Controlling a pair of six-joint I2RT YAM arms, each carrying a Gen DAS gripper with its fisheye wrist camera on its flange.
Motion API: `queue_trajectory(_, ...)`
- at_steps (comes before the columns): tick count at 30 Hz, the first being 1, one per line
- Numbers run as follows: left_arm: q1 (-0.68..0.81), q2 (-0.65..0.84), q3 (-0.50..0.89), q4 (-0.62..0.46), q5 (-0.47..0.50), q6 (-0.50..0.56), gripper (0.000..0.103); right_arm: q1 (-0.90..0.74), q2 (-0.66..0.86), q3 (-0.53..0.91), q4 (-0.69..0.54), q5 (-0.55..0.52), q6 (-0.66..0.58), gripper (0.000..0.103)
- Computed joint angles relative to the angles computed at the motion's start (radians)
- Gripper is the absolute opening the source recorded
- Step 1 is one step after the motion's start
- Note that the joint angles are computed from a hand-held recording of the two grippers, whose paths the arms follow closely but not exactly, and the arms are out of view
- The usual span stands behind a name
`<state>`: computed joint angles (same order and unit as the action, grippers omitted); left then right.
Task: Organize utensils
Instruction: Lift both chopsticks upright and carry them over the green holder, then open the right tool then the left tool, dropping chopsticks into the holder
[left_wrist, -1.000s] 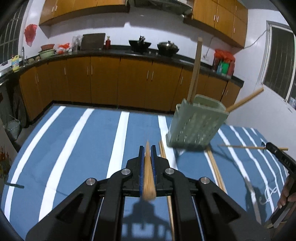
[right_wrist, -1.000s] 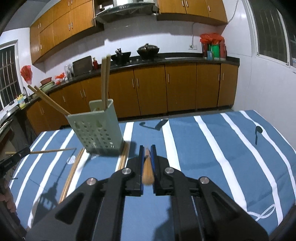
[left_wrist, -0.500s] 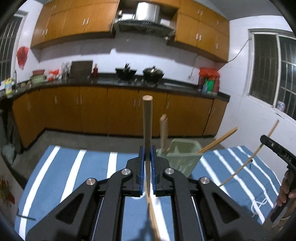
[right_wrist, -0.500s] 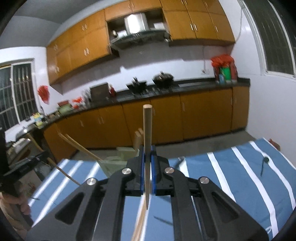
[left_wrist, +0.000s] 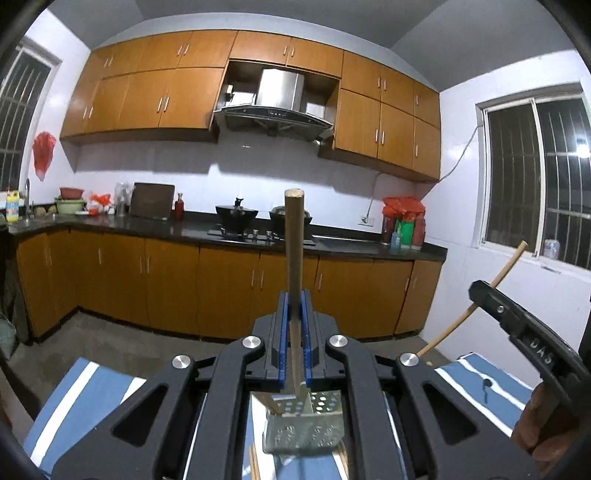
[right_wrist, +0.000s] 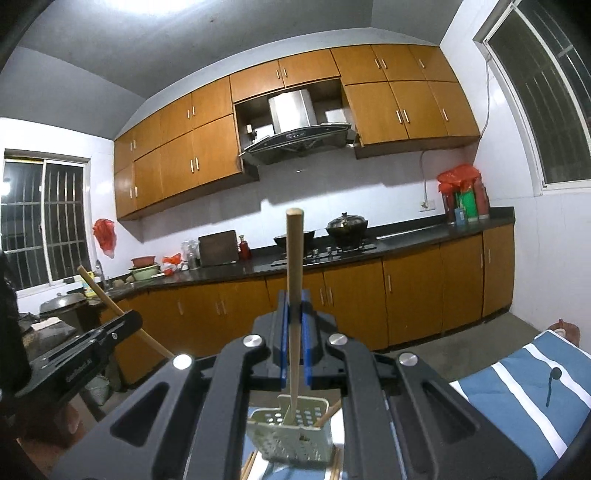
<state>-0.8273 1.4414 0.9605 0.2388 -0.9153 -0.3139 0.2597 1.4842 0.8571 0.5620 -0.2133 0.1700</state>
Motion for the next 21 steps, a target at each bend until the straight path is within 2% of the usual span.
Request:
queue_trajectory(8, 0.087, 0.119, 0.028, -0.017, 0.124, -0.083, 0.007, 0.045, 0.198, 0.136, -0.022, 0.069, -0.027, 0.008)
queue_trajectory(13, 0.113, 0.137, 0.027, -0.030, 0.167, -0.118, 0.008, 0.051, 0.248, 0.156, -0.044, 0.065, -0.046, 0.015)
queue_trajectory(14, 0.114, 0.136, 0.028, -0.031, 0.168, -0.119, 0.010, 0.052, 0.244, 0.147, -0.037, 0.068, -0.046, 0.018)
queue_trajectory(18, 0.101, 0.122, 0.024, -0.020, 0.144, -0.112, 0.030, 0.047, 0.211, 0.110, -0.023, 0.065, -0.042, 0.018)
queue_trajectory(21, 0.088, 0.083, 0.000, -0.010, 0.125, -0.105, 0.031, 0.038, 0.161, 0.059, -0.009, 0.060, -0.039, 0.021)
